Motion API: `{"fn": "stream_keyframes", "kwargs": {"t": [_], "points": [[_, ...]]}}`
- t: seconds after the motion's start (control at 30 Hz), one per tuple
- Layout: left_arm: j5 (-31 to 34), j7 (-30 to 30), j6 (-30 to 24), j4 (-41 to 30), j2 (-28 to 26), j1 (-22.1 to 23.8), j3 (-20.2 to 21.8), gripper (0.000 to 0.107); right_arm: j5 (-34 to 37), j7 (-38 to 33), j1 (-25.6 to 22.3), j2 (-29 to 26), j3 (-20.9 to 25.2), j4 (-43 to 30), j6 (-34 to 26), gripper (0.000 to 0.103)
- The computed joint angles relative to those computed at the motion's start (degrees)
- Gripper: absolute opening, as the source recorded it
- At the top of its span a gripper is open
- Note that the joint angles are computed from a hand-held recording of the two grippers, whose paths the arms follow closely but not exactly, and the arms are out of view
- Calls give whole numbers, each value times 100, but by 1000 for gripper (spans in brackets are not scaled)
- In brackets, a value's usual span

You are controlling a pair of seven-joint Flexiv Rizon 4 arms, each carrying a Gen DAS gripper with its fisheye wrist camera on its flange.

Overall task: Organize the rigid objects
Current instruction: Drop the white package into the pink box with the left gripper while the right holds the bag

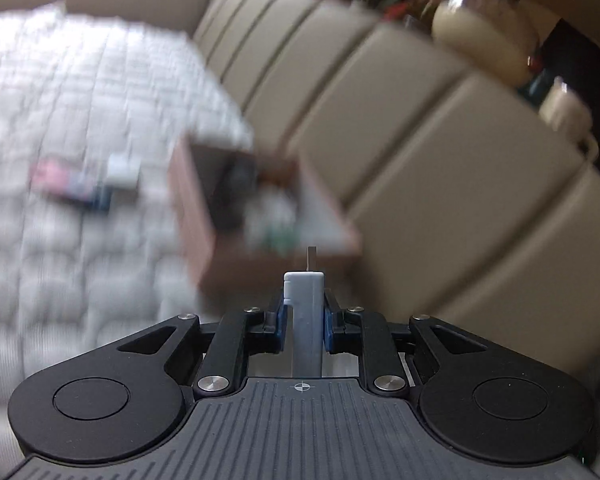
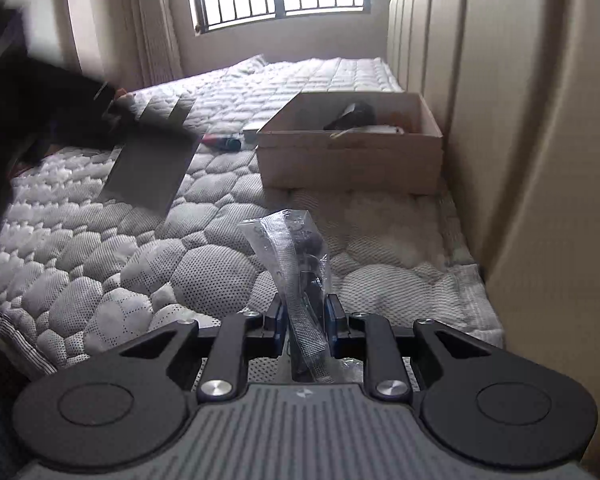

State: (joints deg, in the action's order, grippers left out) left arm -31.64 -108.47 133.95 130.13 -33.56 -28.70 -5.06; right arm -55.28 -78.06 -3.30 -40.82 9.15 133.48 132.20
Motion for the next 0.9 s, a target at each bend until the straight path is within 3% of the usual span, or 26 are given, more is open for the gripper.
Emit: {"fn": "stream_keyframes", "kwargs": {"t": [0.17,0.3,0.43,0.57,0.73,0.9], "points": [[-437,736,-296,-1130,-315,48,258,20,77,-140,-11,-88,-35,-15,267,19],[-118,533,-573,-1797,-768,625,25,21,459,-342,190,-88,-69,8,337,19],[-908,790,-1353,-2214,-1151,294,417,22,680,-605,288,-87,-96,78,415,19],[-642,479,-1053,-1944,-1196,395,294,22,784,-736,328,-125,-82,68,373,19],[-662,616,-624,-1371,-1004,-27,407,22,817,-675,333,-179,-30,-38,200,19],[-559,513,-157,-674,-853,-172,184,22,899,-575,423,-200,18,-195,-58,20]]}}
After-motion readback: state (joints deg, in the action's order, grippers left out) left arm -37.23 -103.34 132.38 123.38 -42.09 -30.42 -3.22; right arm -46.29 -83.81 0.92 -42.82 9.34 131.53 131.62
